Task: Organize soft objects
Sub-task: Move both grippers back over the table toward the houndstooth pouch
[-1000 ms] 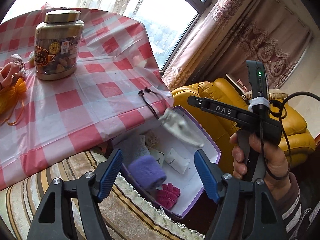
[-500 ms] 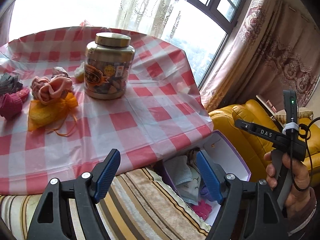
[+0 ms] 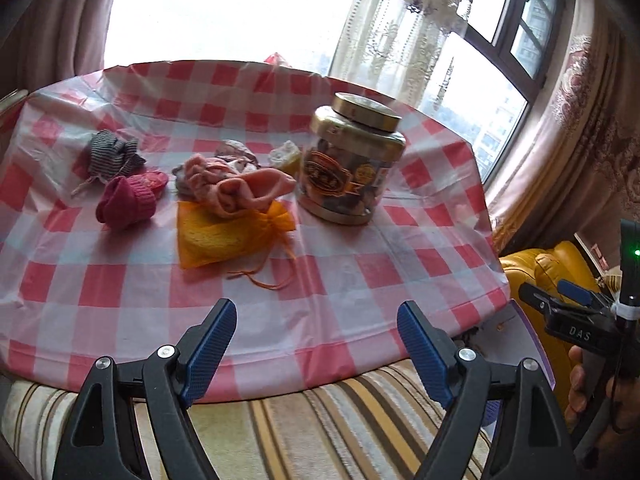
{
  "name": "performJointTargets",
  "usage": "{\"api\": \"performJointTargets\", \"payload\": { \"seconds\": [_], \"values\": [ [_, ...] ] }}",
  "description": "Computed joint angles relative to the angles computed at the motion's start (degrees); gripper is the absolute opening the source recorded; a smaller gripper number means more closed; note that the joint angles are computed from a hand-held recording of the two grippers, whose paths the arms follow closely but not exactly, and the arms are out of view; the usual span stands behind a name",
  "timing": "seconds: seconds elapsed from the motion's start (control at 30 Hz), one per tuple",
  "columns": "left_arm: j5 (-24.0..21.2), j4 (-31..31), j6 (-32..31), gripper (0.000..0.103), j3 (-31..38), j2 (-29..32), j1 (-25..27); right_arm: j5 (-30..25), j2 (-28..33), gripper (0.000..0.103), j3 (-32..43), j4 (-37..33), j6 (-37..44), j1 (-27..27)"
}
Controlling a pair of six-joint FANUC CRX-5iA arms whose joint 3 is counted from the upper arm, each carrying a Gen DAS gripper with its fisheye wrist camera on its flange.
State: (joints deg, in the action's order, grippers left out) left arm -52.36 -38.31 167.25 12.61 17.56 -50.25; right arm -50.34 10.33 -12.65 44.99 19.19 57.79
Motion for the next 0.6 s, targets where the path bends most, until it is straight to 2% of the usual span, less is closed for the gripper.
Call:
{"api": "performJointTargets", "payload": {
  "seconds": [0.17,0.6],
  "values": [
    [-0.3,-0.5,3.0,0.083,-3.9,-3.0,1.9,9.0,0.7,0.101,2.7,-8.2,4.5,-0.5],
    [-0.3,-1.6,5.9,0.083,-10.9,-9.0,7.5,9.1,11.9,0.101,19.0,-18.5,21.1,1.3]
  ]
}}
